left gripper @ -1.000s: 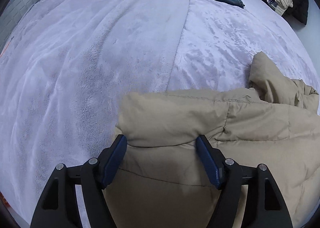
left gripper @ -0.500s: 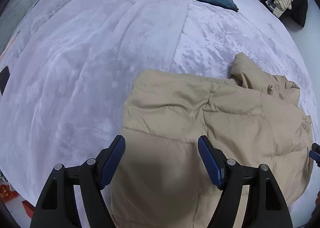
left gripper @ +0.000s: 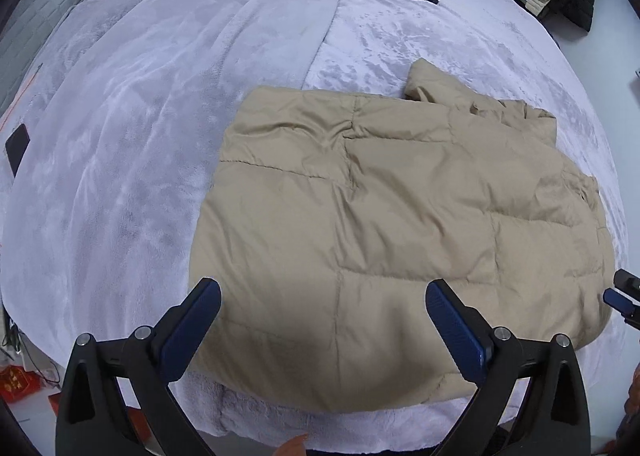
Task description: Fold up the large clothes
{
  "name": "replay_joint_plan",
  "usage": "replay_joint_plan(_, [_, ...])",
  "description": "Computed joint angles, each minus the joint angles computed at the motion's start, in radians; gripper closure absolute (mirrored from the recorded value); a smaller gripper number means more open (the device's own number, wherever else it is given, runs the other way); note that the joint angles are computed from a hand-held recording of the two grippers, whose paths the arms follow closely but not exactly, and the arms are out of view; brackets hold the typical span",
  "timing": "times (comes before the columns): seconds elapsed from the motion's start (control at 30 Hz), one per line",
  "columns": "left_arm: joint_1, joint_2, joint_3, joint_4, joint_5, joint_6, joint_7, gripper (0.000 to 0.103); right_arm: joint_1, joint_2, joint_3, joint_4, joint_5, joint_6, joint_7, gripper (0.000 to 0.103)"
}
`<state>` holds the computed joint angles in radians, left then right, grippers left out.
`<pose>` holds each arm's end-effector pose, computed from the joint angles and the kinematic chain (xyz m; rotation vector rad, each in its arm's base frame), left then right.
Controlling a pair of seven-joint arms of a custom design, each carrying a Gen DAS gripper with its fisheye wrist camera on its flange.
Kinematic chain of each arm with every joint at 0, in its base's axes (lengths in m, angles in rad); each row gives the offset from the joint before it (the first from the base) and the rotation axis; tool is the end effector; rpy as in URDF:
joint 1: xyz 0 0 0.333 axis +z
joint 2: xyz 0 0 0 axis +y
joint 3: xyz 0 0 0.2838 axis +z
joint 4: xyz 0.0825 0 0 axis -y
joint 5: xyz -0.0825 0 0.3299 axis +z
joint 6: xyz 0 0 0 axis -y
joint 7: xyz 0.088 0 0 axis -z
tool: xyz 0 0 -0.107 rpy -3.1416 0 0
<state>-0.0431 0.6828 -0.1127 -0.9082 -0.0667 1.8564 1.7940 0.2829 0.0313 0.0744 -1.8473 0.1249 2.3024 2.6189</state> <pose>0.6820 -0.0830 0.4990 -1.7424 2.4493 -0.4265 0.5192 0.1961 0.5316 -1.0747 2.4864 0.1048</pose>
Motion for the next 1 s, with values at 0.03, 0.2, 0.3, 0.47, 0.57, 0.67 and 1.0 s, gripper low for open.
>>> replay_joint_plan(0.03, [0.003,-0.039,-0.004,-0.062,-0.006,0.024,0.006,0.0,0.002,-0.007,0.002,-0.005,-0.004,0.003,0.001,0.021])
replay_joint_plan(0.2, [0.009,-0.18,-0.007,-0.283,-0.027,0.104,0.021,0.0,0.014,-0.052,0.009,-0.051,-0.021,0.024,0.014,0.015])
replay_joint_plan(0.3, [0.01,-0.25,-0.004,-0.393,-0.032,0.145,0.022,0.0,0.022,-0.084,0.011,-0.086,-0.02,0.026,0.014,0.015])
replay_joint_plan(0.47, [0.016,-0.351,0.002,-0.536,-0.042,0.191,0.016,0.0,0.036,-0.139,0.015,-0.146,-0.014,0.031,0.02,0.015])
replay_joint_plan(0.57, [0.02,-0.396,0.004,-0.595,-0.041,0.205,0.021,0.0,0.047,-0.164,0.016,-0.177,0.006,0.033,0.018,0.015])
replay_joint_plan(0.67, [0.025,-0.418,0.005,-0.622,-0.042,0.206,0.027,0.0,0.055,-0.175,0.018,-0.189,0.014,0.028,0.024,0.015])
replay_joint_plan(1.0, [0.045,-0.303,0.009,-0.438,-0.042,0.105,0.086,0.0,0.079,-0.081,0.039,-0.115,-0.015,0.077,0.094,0.014])
